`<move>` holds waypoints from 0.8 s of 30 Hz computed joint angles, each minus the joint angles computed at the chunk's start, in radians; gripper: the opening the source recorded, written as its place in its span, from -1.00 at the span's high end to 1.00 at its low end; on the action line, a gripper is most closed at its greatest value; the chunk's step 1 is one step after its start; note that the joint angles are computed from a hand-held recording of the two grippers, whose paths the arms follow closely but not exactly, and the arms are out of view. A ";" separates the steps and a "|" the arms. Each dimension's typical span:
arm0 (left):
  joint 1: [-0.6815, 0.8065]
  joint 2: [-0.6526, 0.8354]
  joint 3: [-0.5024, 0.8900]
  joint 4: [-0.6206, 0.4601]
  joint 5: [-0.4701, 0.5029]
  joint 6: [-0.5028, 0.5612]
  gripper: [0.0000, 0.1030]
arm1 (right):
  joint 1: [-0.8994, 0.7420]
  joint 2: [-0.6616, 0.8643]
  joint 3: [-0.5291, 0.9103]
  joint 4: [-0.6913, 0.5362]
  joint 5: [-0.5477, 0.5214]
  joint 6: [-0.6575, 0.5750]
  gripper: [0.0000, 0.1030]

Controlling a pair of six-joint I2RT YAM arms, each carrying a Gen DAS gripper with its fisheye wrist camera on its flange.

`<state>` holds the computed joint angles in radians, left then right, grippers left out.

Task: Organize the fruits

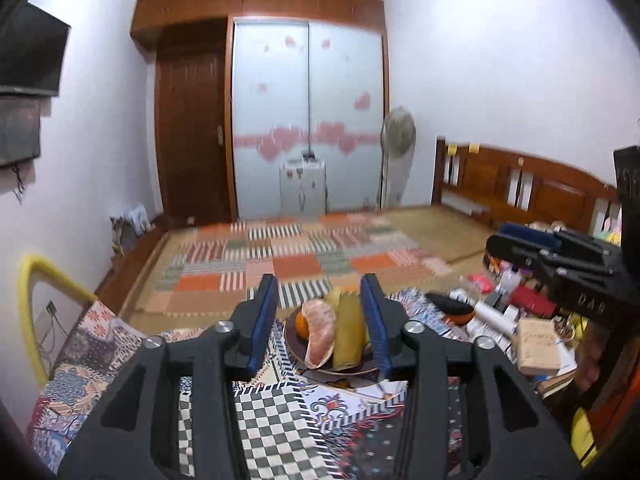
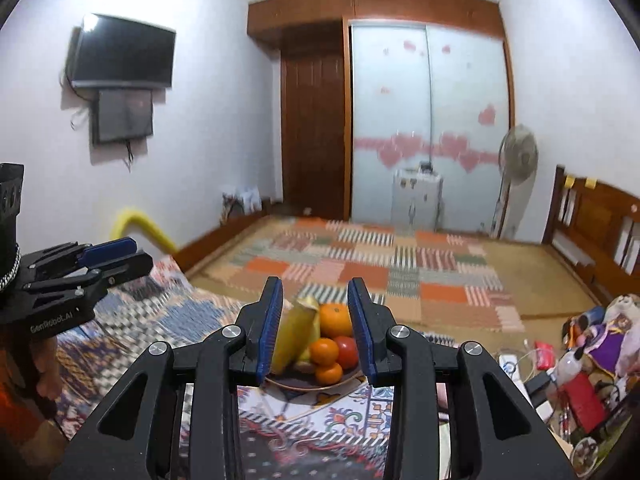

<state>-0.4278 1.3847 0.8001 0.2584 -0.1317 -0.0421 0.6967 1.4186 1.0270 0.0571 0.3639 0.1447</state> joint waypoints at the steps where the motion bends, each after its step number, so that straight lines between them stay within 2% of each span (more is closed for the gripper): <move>1: -0.024 -0.060 -0.039 0.010 -0.029 -0.003 0.04 | 0.026 -0.026 -0.019 0.015 0.036 0.000 0.31; 4: -0.090 -0.186 -0.111 0.017 -0.107 -0.001 -0.09 | 0.097 -0.086 -0.066 0.056 0.127 0.001 0.16; 7: -0.143 -0.275 -0.153 0.002 -0.153 0.001 -0.23 | 0.139 -0.125 -0.093 0.081 0.173 0.003 0.04; 8: -0.159 -0.297 -0.163 -0.002 -0.168 0.002 -0.33 | 0.143 -0.126 -0.097 0.091 0.181 0.000 -0.05; 10: -0.192 -0.335 -0.185 -0.001 -0.208 0.002 -0.41 | 0.160 -0.141 -0.116 0.117 0.210 -0.007 -0.17; 15: -0.226 -0.390 -0.213 -0.022 -0.240 -0.008 -0.57 | 0.181 -0.158 -0.147 0.148 0.247 -0.005 -0.44; 19: -0.246 -0.427 -0.231 -0.035 -0.270 -0.014 -0.70 | 0.202 -0.169 -0.163 0.157 0.283 -0.005 -0.52; 21: -0.252 -0.437 -0.236 -0.038 -0.284 -0.014 -0.73 | 0.203 -0.167 -0.165 0.165 0.295 -0.008 -0.69; 24: -0.268 -0.455 -0.245 -0.044 -0.308 -0.018 -0.85 | 0.208 -0.176 -0.176 0.174 0.311 -0.013 -0.75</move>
